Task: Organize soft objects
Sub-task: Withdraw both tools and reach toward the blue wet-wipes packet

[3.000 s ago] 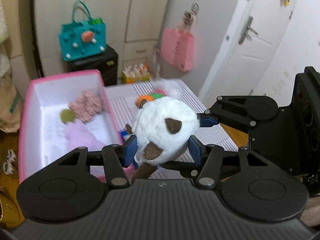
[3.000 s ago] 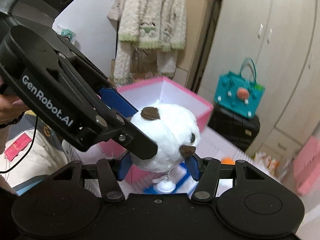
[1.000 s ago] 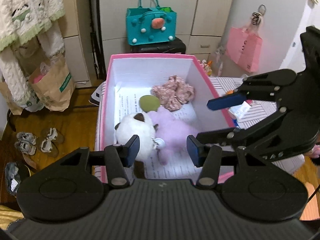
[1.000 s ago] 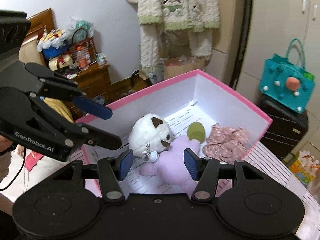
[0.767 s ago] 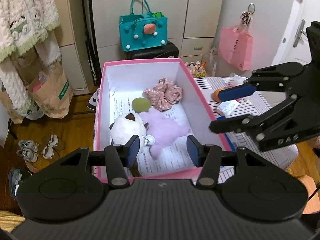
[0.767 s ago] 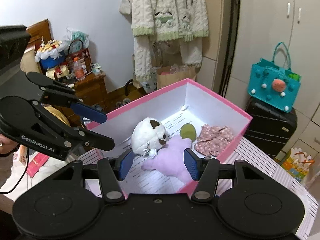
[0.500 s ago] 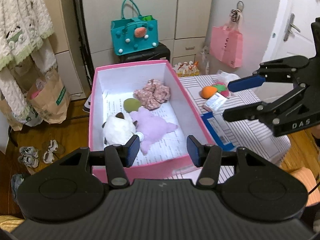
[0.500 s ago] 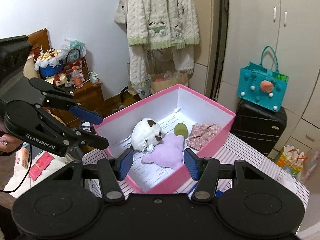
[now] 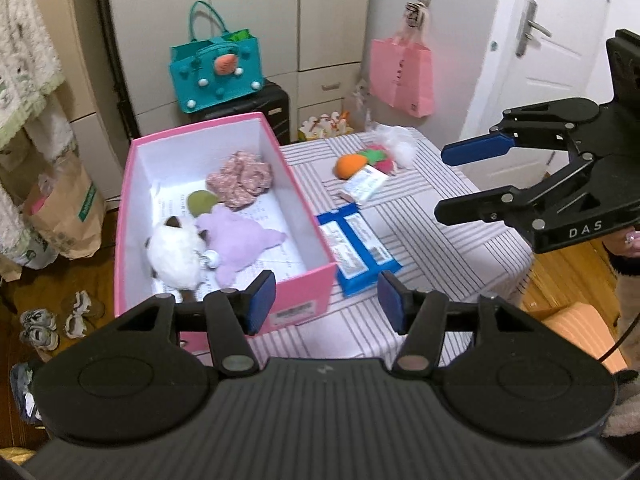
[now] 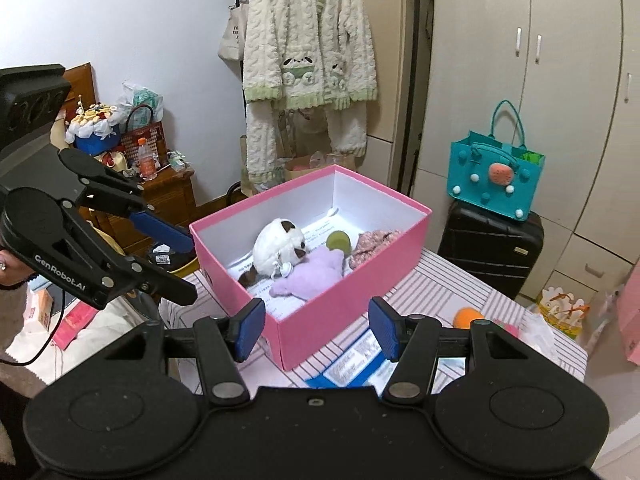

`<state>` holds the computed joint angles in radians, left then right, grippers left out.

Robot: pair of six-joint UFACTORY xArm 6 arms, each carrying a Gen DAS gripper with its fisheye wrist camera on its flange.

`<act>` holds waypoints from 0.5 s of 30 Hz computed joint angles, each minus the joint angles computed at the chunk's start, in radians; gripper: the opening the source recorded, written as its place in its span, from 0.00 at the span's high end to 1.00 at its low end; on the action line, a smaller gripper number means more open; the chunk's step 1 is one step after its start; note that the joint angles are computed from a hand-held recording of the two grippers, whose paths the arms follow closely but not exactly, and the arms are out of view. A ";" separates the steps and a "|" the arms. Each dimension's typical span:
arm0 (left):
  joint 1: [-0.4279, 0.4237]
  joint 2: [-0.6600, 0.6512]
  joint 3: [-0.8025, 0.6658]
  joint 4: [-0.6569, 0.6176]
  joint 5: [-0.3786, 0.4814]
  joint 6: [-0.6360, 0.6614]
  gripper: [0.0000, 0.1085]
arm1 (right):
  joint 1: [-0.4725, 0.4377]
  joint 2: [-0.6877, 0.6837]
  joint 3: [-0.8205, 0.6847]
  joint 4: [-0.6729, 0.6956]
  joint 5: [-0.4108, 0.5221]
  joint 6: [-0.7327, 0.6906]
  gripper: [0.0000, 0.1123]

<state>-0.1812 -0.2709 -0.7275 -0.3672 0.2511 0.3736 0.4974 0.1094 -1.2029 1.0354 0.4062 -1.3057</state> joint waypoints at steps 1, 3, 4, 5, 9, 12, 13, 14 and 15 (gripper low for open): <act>-0.007 0.004 -0.001 0.000 -0.001 0.001 0.48 | -0.002 -0.011 0.016 0.013 -0.006 -0.014 0.44; -0.024 0.012 -0.004 -0.012 0.002 0.016 0.48 | -0.006 -0.030 0.046 0.031 -0.015 -0.031 0.44; -0.031 0.017 -0.008 -0.021 0.004 0.024 0.47 | -0.008 -0.037 0.058 0.037 -0.018 -0.037 0.44; -0.039 0.022 -0.011 -0.028 0.006 0.032 0.47 | -0.012 -0.044 0.070 0.044 -0.021 -0.044 0.44; -0.072 0.053 -0.029 -0.069 0.002 0.074 0.46 | -0.032 -0.064 0.112 0.066 -0.024 -0.070 0.43; -0.094 0.083 -0.041 -0.118 -0.010 0.113 0.46 | -0.051 -0.062 0.126 0.073 -0.017 -0.073 0.43; -0.102 0.092 -0.043 -0.141 -0.016 0.134 0.46 | -0.058 -0.056 0.126 0.073 -0.012 -0.070 0.43; -0.111 0.104 -0.045 -0.167 -0.026 0.152 0.46 | -0.065 -0.049 0.126 0.072 -0.006 -0.066 0.43; -0.119 0.116 -0.046 -0.181 -0.038 0.156 0.46 | -0.070 -0.041 0.124 0.070 -0.003 -0.060 0.43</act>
